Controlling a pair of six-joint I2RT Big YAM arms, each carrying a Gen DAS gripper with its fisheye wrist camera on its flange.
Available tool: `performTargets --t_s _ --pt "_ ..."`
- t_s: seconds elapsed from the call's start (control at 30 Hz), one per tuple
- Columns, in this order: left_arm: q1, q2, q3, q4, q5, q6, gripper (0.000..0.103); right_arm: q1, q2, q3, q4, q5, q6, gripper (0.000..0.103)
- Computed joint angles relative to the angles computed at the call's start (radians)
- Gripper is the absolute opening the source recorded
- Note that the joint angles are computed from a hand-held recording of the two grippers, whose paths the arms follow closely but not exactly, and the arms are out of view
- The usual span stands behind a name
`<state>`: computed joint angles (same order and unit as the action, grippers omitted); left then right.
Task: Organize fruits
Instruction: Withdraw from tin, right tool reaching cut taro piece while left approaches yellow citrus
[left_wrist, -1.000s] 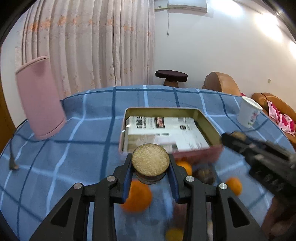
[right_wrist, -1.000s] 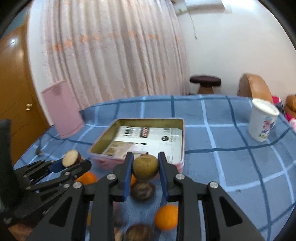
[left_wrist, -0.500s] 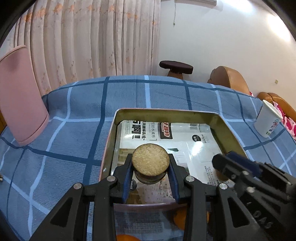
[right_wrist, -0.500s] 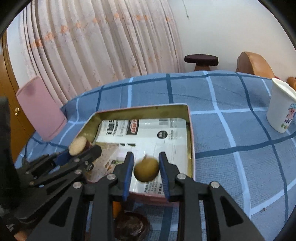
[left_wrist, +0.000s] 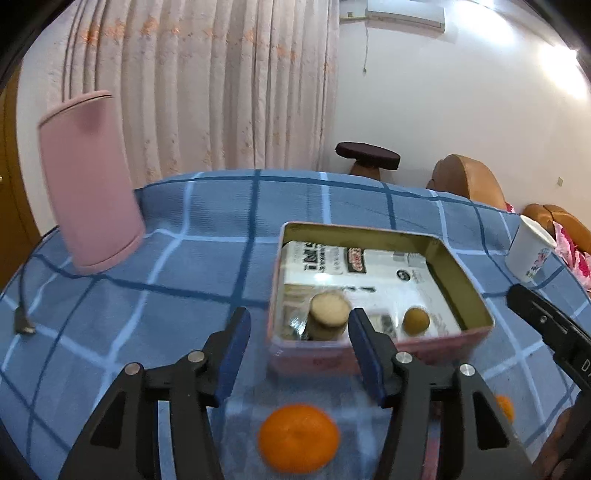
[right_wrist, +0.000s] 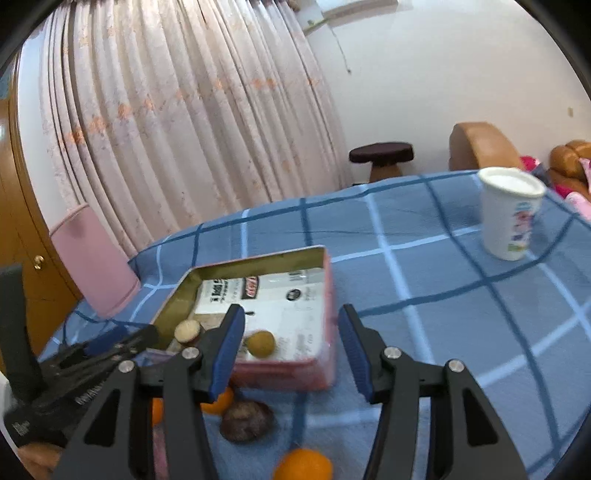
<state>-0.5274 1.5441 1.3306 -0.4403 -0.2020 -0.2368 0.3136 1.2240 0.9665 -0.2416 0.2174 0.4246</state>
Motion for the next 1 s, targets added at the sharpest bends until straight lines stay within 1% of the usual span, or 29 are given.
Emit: performTargets --t_s 0.1,0.2,0.3,0.4,0.53,0.6,0.63,0.7,0.77,0.87,0.93,1.0 --pt "0.003 -0.036 -0.049 0.002 -0.007 -0.001 0.057 0.028 -0.038 -0.038 -0.016 0.051 -0.034 0.057" --pt "0.003 -0.062 -0.087 -0.001 0.001 -0.010 0.057 0.054 -0.069 -0.072 -0.025 0.083 -0.052 0.057" --pt "-0.005 -0.085 -0.116 0.001 -0.009 -0.013 0.057 0.071 -0.087 -0.092 -0.041 0.079 -0.057 0.057" --pt "-0.022 -0.114 -0.155 0.013 -0.024 0.013 0.057 0.096 -0.106 -0.110 -0.061 0.083 -0.068 0.057" --pt "-0.037 -0.142 -0.199 0.005 -0.016 0.038 0.057 0.142 -0.144 -0.143 -0.085 0.098 -0.089 0.057" --pt "-0.041 -0.157 -0.216 -0.009 0.003 0.038 0.057 0.167 -0.161 -0.155 -0.108 0.116 -0.094 0.057" --pt "-0.042 -0.165 -0.225 -0.002 0.008 0.039 0.057 0.174 -0.167 -0.160 -0.116 0.112 -0.086 0.057" --pt "-0.051 -0.181 -0.243 0.005 -0.003 0.059 0.057 0.183 -0.181 -0.173 -0.125 0.070 -0.062 0.055" --pt "-0.062 -0.187 -0.250 -0.013 -0.021 0.076 0.057 0.203 -0.182 -0.175 -0.135 0.048 -0.056 0.054" --pt "-0.066 -0.186 -0.251 -0.052 -0.004 0.068 0.057 0.239 -0.173 -0.173 -0.135 0.033 -0.055 0.049" --pt "-0.067 -0.186 -0.254 -0.059 0.014 0.072 0.057 0.255 -0.157 -0.165 -0.141 0.021 -0.054 0.047" --pt "-0.073 -0.190 -0.256 -0.058 0.007 0.082 0.057 0.262 -0.139 -0.157 -0.150 0.005 -0.053 0.041"
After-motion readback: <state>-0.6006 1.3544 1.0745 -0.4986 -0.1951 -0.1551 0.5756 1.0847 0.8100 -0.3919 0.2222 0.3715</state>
